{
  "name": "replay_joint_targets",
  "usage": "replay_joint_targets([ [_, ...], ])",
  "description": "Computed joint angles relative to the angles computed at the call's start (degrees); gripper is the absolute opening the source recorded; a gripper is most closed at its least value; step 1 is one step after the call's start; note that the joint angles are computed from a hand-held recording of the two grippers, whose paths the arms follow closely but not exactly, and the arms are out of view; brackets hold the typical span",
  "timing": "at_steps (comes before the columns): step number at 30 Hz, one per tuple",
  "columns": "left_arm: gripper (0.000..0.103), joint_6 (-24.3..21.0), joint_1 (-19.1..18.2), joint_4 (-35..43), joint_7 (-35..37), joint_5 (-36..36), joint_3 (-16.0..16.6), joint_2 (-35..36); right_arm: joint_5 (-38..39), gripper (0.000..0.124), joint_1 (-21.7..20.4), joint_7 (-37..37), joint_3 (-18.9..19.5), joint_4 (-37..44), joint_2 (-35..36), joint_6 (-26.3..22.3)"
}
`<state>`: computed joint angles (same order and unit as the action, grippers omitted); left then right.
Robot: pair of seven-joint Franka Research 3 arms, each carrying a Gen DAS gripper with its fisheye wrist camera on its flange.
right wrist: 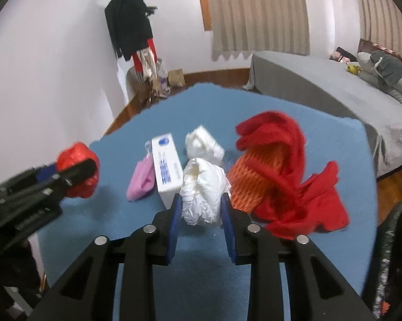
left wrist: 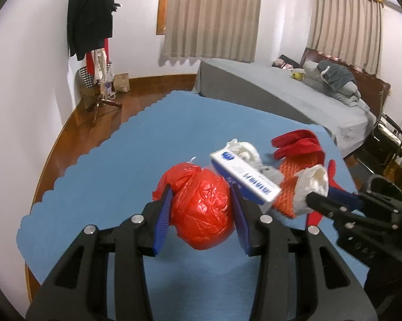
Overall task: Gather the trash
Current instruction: 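Hold the red bag with the left tool while the right tool grasps white tissue, then drop the red bag and white tissue into the bin with both tools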
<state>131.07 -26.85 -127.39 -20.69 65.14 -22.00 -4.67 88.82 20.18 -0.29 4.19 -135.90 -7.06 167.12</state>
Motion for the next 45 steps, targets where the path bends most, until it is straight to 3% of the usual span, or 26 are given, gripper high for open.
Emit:
replay_joint_targets([
  [13,0.041,1.5,-3.3,11.0,2.6,6.0,0.7,7.7,1.2,0.029,-4.0,0.5,-4.2,-3.9,-9.4,-0.7],
  [27,0.041,9.2,-11.4,30.7,10.6,11.0,5.6,23.1,0.0,0.029,-10.3,1.9,-9.2,-5.9,-13.2,2.4],
  [36,0.041,15.7,-17.3,45.4,20.0,7.4,9.8,34.4,0.5,0.029,-15.9,0.6,-12.3,-6.8,-13.2,4.6],
  [45,0.041,19.1,-21.6,64.3,34.7,-2.7,11.4,48.6,3.0,0.029,-20.2,-2.1,-13.3,-7.2,-12.6,6.6],
])
